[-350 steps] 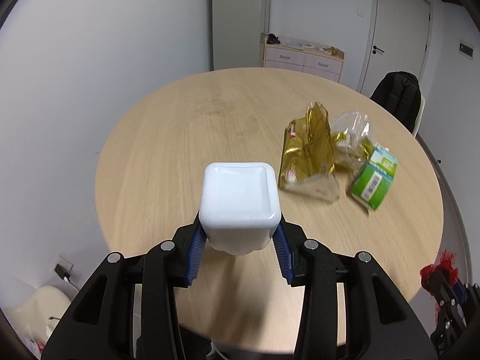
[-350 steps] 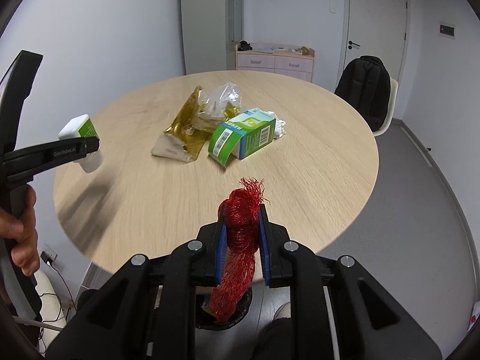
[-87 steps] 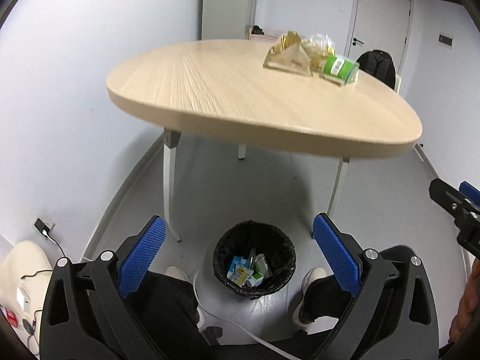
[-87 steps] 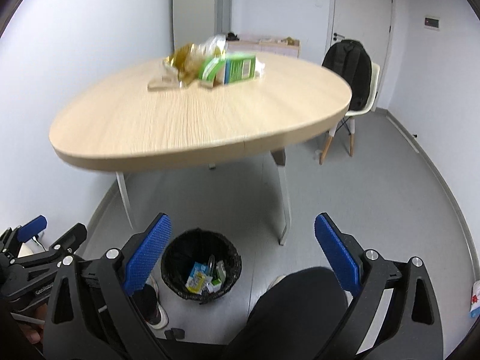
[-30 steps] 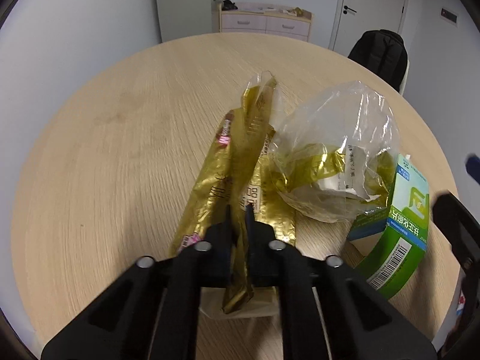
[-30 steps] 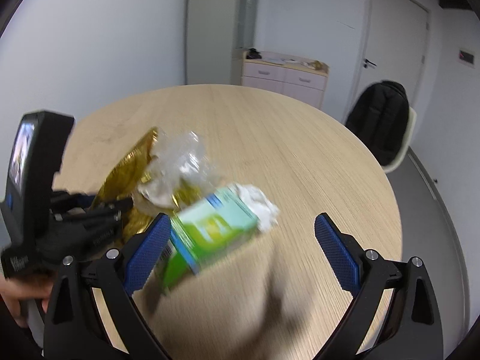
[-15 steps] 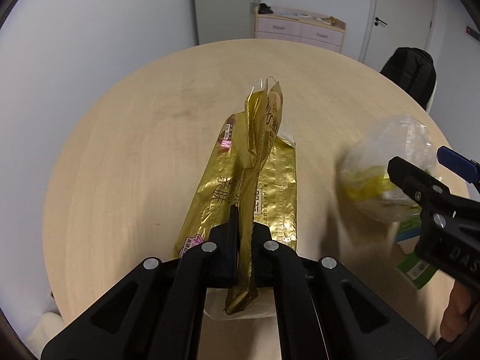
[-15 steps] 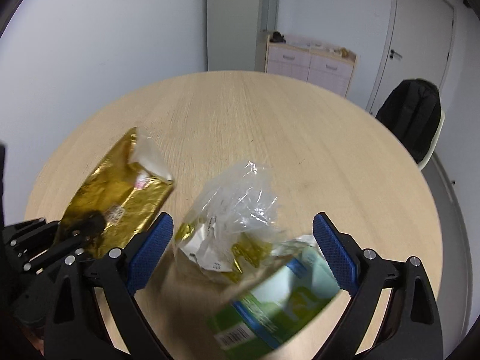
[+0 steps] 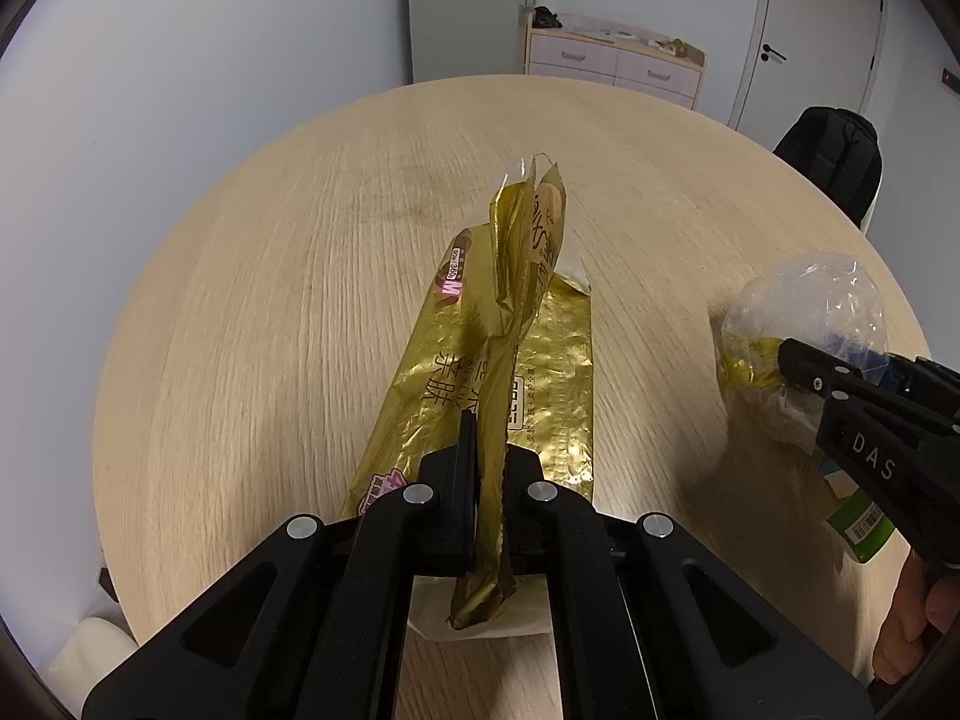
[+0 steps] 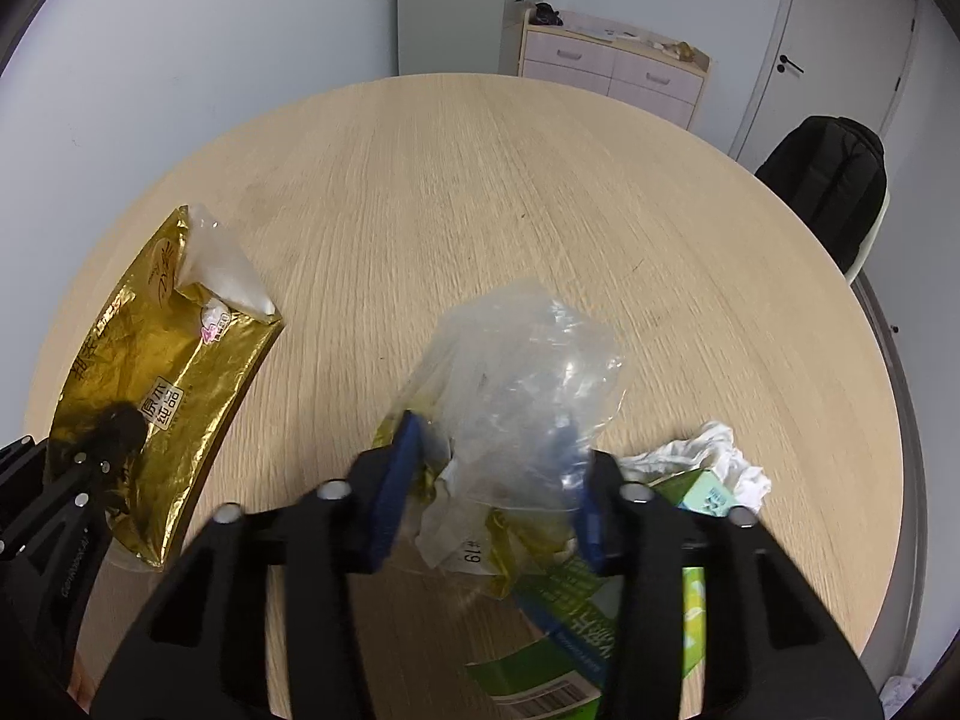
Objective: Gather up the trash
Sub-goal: 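Grasp the gold snack bag with the left tool while the right tool grasps the clear plastic bag, then lift the gold bag and clear bag and carry them down toward the bin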
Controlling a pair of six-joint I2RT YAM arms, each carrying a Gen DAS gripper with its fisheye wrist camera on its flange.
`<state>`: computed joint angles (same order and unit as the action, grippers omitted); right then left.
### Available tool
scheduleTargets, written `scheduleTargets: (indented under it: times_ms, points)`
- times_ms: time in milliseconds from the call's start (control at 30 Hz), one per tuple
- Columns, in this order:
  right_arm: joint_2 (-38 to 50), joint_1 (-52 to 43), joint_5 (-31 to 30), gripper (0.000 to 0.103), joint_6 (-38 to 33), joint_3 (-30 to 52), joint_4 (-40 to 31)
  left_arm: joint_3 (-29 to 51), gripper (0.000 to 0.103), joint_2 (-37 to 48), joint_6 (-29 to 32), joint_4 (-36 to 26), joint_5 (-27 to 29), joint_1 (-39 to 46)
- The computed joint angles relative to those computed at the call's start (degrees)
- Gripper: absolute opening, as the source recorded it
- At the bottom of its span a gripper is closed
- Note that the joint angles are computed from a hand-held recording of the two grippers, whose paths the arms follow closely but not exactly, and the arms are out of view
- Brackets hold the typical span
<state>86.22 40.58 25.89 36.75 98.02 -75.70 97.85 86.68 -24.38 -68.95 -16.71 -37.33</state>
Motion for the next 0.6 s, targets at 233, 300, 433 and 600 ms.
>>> scheduleTargets:
  times_ms: [233,300,433,600]
  points:
    - [-1.11,3.05,2.04,0.021,3.38,-0.84,-0.44,-0.15,0.002,-0.34,-0.58,-0.18,-0.13,-0.18]
    - [-1.11,3.28,2.49,0.02,3.71,-0.25,-0.78,0.18,0.002,-0.48,-0.62,-0.47,-0.15,-0.13]
    - [-1.61,5.6,4.86,0.02,5.85,1.04,-2.82,0.74,0.002,-1.22,-0.61,-1.19,-0.5,-0.31]
    - [-2.07,8.47,7.56,0.02,8.26,3.01,-5.69,1.07,0.002,-2.66,-1.31,-2.33,-1.38,-1.26]
